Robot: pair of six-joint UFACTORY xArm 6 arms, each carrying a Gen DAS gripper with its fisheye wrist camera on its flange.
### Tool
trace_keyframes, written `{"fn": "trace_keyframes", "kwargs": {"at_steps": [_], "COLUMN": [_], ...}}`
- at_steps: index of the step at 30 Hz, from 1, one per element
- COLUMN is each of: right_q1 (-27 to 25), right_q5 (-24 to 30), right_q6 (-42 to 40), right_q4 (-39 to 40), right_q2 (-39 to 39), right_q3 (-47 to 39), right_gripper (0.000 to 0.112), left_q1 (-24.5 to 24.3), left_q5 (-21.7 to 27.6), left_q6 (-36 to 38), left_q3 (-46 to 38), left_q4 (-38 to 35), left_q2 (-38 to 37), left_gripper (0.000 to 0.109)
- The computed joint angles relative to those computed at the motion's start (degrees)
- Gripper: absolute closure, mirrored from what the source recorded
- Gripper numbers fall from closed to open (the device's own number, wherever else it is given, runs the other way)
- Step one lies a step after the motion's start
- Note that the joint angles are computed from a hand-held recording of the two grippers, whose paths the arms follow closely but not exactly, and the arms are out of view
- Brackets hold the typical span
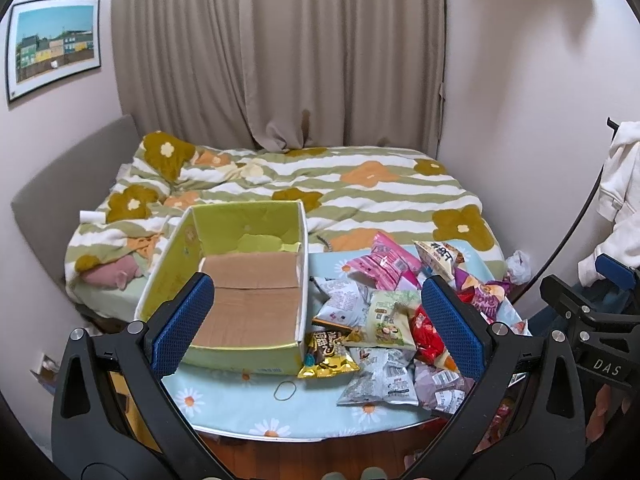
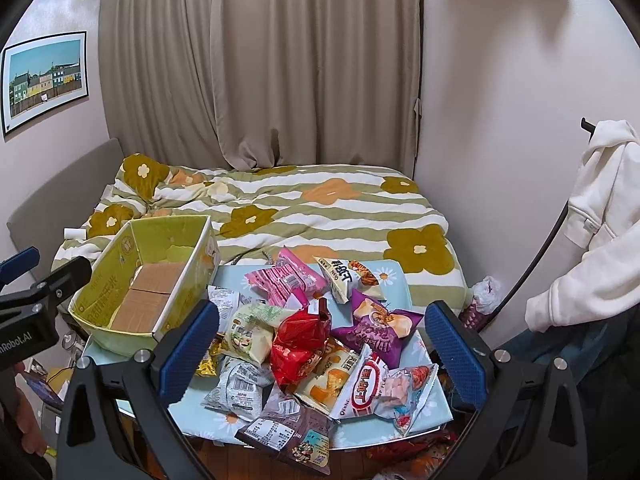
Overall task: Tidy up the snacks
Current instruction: 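Grasp the green-white bag with the left tool while the right tool grasps the red bag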
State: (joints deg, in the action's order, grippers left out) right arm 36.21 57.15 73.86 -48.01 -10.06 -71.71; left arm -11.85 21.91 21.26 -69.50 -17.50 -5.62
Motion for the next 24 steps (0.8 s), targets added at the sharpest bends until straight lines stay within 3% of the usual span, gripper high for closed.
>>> {"fn": "trace_keyframes", "kwargs": {"at_steps": [11, 16, 22, 24], "right_q1": [-1.84, -5.57, -11.45, -13.39], "right_q5": [2.81, -4.02, -17.0, -20.83], "right_q6": [0.73, 0.33, -4.53, -7.78], "right_q4": [4.04, 7.28, 13.24, 16.79], "right_q2": [-2.07, -2.34, 1.49, 3.71], "right_q3": [3.2, 7.44, 10.72, 10.76], "right_gripper": [0.01, 0.01, 0.01, 0.01], "left_q1": [0.23, -1.1, -3.16, -3.8], "left_q5": [10.17, 13.94, 18.94, 21.27], "left_q6": [7.02, 8.61, 5.27, 4.48], "left_q3": [-7.27, -11.78, -22.26, -26.3], "left_q4": [-5.5, -7.18, -4.02, -2.88], "left_q2": [7.41, 13.67, 25.05, 28.92], "left_gripper": [0.006, 0.006, 0.006, 0.01]}}
